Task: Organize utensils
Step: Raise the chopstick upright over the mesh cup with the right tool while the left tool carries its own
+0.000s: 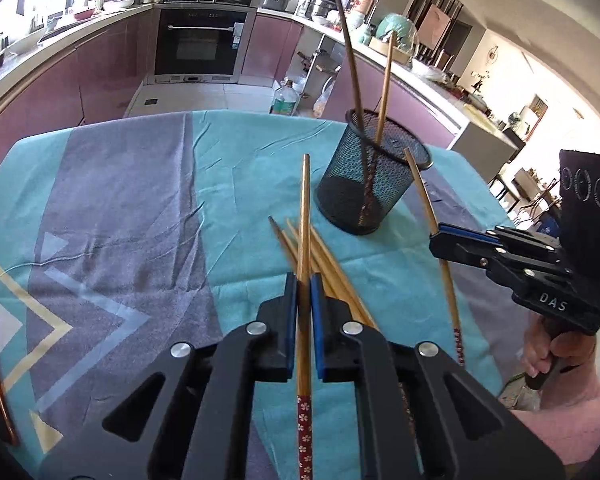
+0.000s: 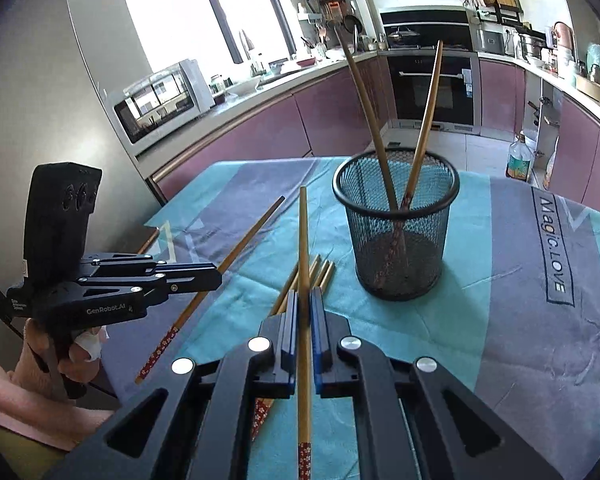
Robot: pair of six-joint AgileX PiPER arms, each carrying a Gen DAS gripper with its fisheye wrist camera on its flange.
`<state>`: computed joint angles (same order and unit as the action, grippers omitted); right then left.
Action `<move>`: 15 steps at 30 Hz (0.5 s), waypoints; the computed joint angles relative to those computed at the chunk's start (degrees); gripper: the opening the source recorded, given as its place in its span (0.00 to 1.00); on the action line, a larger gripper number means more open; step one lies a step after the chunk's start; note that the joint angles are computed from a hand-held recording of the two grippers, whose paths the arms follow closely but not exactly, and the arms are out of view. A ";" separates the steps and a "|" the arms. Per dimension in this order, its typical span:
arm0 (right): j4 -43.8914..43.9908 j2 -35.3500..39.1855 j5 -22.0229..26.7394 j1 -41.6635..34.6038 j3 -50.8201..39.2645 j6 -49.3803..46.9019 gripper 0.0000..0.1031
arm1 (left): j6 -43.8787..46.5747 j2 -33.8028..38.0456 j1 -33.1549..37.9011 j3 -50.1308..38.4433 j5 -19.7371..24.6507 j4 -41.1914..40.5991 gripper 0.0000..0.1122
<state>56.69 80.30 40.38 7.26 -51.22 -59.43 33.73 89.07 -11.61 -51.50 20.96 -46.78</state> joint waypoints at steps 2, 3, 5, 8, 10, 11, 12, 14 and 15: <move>2.78 -1.44 1.39 -1.73 -0.14 -2.24 0.05 | 5.25 -2.38 1.28 0.37 2.01 -5.30 0.07; 4.14 -2.21 1.91 -2.58 -0.21 -3.43 0.05 | 7.67 -3.61 2.01 0.51 3.16 -7.79 0.07; 6.05 -3.29 2.71 -3.93 -0.63 -4.92 0.05 | 11.44 -5.85 3.31 0.64 5.40 -11.75 0.07; 8.59 -4.37 4.06 -6.21 -1.50 -6.69 0.05 | 15.09 -8.52 5.05 0.15 8.35 -15.86 0.07; 9.84 -4.42 4.94 -7.18 -2.78 -6.95 0.05 | 17.06 -9.75 6.05 -0.48 9.81 -18.36 0.07; 10.28 -4.54 5.24 -7.66 -3.17 -7.11 0.05 | 18.36 -10.32 6.64 -0.76 10.39 -19.89 0.07; 10.82 -4.53 5.51 -8.04 -3.73 -7.43 0.05 | 18.75 -10.62 6.68 -1.25 10.16 -20.59 0.07; 11.44 -4.67 5.66 -8.72 -4.81 -7.87 0.05 | 18.73 -10.86 6.17 -2.50 8.80 -21.02 0.07; 11.67 -4.75 5.53 -8.80 -5.20 -8.10 0.05 | 19.08 -10.56 5.89 -3.19 8.18 -21.65 0.07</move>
<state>68.36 75.55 45.90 -1.53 -56.41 -67.54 52.81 78.51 -5.72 -54.69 29.14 -68.43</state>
